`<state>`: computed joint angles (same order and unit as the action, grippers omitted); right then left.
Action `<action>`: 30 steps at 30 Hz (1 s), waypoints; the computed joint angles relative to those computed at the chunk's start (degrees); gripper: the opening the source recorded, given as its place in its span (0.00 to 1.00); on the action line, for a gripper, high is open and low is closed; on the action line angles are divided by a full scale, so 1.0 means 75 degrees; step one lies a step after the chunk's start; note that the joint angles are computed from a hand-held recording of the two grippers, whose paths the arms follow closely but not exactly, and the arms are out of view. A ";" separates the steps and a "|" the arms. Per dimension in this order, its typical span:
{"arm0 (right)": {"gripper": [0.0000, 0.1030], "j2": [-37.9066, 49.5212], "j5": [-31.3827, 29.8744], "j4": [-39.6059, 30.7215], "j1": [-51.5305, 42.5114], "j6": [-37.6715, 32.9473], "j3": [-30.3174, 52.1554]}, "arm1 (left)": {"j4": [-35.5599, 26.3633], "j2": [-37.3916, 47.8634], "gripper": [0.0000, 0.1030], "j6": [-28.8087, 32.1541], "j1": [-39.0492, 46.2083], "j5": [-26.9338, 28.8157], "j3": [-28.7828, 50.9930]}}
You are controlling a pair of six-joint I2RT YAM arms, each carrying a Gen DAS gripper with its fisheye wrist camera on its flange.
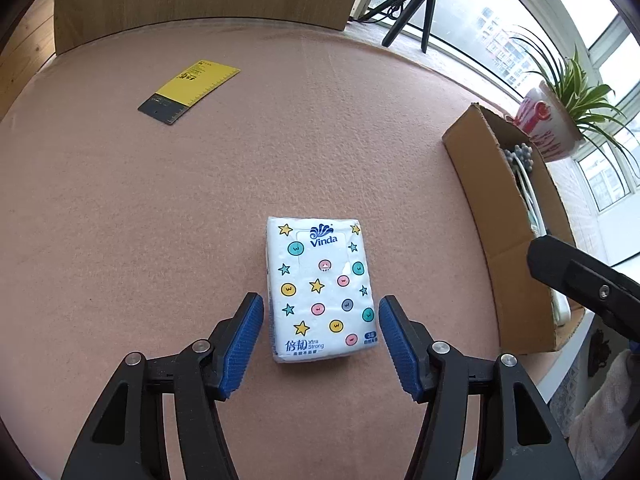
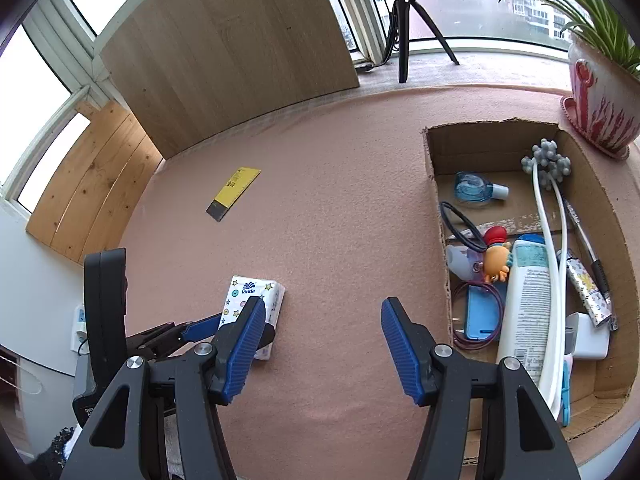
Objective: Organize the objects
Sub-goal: 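Close the left gripper on the white Vinda tissue pack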
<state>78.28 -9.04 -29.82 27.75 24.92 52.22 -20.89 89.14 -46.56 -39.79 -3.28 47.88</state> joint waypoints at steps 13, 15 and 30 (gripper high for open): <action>0.44 0.1852 -0.1783 0.0563 0.0221 0.0488 0.0543 | 0.0732 -0.1019 0.53 0.0592 0.0990 0.1312 -0.1120; 0.39 0.2145 -0.1901 0.0666 0.0283 0.0626 0.0634 | 0.0892 -0.0878 0.53 0.0676 0.1052 0.1625 -0.1149; 0.25 0.2589 -0.1844 0.1086 0.0548 0.1057 0.0556 | 0.1006 -0.0672 0.47 0.0797 0.0821 0.1908 -0.0888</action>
